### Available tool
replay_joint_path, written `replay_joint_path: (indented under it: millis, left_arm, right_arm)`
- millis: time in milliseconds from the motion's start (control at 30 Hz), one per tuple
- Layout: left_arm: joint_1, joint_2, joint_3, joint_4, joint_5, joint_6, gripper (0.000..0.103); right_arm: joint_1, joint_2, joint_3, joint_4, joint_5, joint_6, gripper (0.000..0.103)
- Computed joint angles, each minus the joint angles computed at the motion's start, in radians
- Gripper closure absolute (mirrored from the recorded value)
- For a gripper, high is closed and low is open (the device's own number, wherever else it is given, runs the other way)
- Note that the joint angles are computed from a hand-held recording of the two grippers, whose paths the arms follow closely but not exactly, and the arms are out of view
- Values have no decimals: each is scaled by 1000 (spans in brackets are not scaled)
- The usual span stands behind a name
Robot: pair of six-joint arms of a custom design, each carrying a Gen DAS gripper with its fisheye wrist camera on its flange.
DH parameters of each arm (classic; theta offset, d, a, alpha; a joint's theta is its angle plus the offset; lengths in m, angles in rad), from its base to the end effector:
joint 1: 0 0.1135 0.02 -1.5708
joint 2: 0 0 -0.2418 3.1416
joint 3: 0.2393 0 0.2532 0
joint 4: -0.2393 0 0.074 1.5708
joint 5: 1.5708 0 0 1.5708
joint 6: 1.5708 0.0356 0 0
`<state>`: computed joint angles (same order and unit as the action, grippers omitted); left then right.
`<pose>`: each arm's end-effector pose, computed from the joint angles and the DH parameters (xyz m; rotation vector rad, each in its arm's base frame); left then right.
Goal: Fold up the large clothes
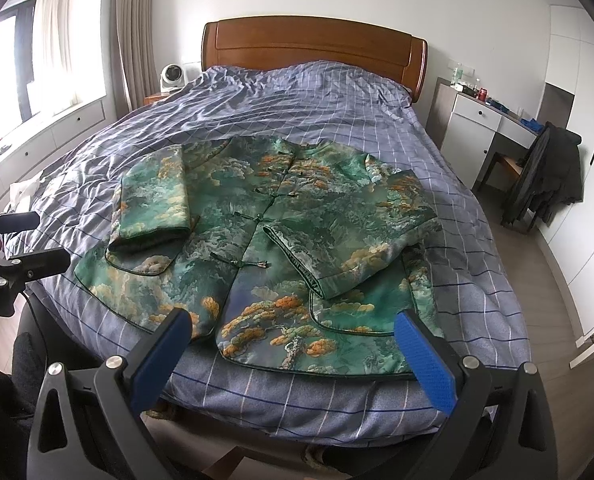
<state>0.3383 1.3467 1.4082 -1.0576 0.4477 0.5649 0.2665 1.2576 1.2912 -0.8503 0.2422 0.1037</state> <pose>0.2558 0.0737 0.3352 0.4376 2.3979 -0.1845 0.2566 0.0612 0.3327 -0.0784 2.3583 -0.1102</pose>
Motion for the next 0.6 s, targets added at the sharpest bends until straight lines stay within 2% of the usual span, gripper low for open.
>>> replay_joint_path:
  millis: [600]
  left_arm:
    - [-6, -2, 0, 0, -5, -5, 0]
  right_arm:
    - [1, -1, -23, 12, -11, -2, 0]
